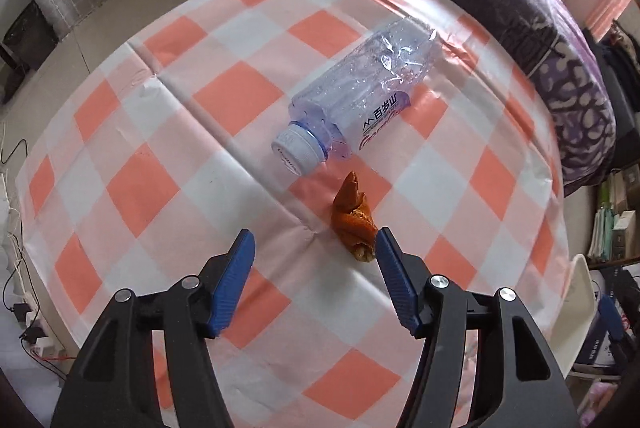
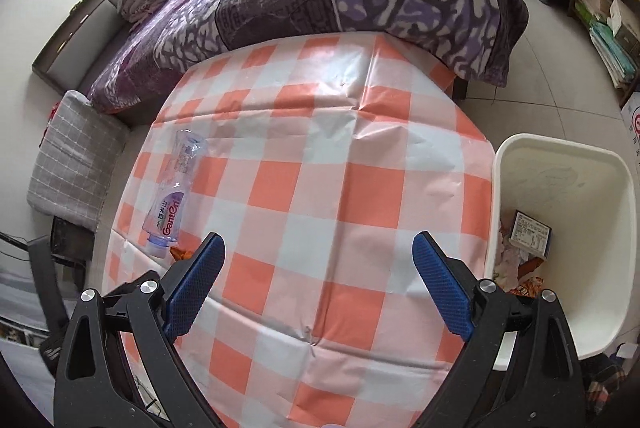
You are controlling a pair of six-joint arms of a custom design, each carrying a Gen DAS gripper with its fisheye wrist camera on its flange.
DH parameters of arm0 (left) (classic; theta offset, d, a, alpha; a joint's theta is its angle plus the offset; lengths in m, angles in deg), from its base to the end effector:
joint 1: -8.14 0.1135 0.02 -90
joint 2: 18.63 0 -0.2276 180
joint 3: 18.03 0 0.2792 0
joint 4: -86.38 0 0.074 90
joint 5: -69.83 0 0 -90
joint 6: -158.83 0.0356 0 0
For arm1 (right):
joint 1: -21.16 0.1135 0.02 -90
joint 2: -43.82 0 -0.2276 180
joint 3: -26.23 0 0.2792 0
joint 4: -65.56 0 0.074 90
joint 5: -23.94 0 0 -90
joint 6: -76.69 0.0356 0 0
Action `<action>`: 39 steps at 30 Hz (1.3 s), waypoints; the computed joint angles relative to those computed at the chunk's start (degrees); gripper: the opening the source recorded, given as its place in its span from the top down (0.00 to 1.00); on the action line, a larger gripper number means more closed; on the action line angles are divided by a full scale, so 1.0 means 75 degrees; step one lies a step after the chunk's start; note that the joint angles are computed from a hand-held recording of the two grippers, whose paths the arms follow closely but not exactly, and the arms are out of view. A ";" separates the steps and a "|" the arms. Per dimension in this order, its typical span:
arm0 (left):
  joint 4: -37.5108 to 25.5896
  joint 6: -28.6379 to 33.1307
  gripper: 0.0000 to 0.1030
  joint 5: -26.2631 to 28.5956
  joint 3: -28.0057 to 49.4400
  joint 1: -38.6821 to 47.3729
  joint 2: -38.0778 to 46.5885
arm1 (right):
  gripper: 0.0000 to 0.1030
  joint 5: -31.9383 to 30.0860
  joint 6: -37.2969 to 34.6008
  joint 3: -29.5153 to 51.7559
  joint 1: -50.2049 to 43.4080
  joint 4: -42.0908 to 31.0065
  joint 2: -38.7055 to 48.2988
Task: Collect trash
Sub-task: 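Grasp the orange peel piece with the left tool while the right tool grasps the water bottle, then carry the orange peel and water bottle over the bin and release both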
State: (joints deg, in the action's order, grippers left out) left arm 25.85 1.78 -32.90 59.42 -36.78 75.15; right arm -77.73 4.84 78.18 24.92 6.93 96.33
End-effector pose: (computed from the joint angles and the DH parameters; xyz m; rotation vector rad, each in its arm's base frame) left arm 0.2376 -0.2258 0.1562 -0.5786 2.7692 -0.0935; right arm 0.2155 0.0214 0.1979 0.2553 2.6123 0.4006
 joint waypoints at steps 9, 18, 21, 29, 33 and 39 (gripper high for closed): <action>-0.0278 -0.0074 0.74 -0.0302 0.1422 -0.0161 0.2015 | 0.12 -0.0057 -0.0041 0.0401 -0.0450 0.0267 0.0918; -0.0749 -0.0802 0.78 -0.0391 -0.0744 -0.0287 -0.1262 | 0.12 0.0150 0.2139 0.1332 0.1623 0.1440 0.2800; -0.1485 -0.1379 0.78 -0.1153 -0.0830 -0.0506 -0.2720 | 0.12 0.0261 0.3007 0.2027 0.2495 0.1884 0.3812; -0.3065 -0.1993 0.77 -0.3111 0.0329 -0.1104 -0.3930 | 0.07 0.1101 0.3857 0.4702 0.4153 0.1552 0.6816; -0.3170 -0.2124 0.77 -0.3182 0.0321 -0.1012 -0.4002 | 0.07 0.1094 0.3840 0.5323 0.4378 0.1557 0.7652; -0.3200 -0.2360 0.77 -0.3133 0.0090 -0.0973 -0.4277 | 0.47 0.0991 0.2714 0.5119 0.4363 0.1625 0.7658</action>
State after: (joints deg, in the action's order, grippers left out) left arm 1.85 -15.91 -56.40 60.09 -44.08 43.08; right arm -70.30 25.19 116.57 57.64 19.12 153.76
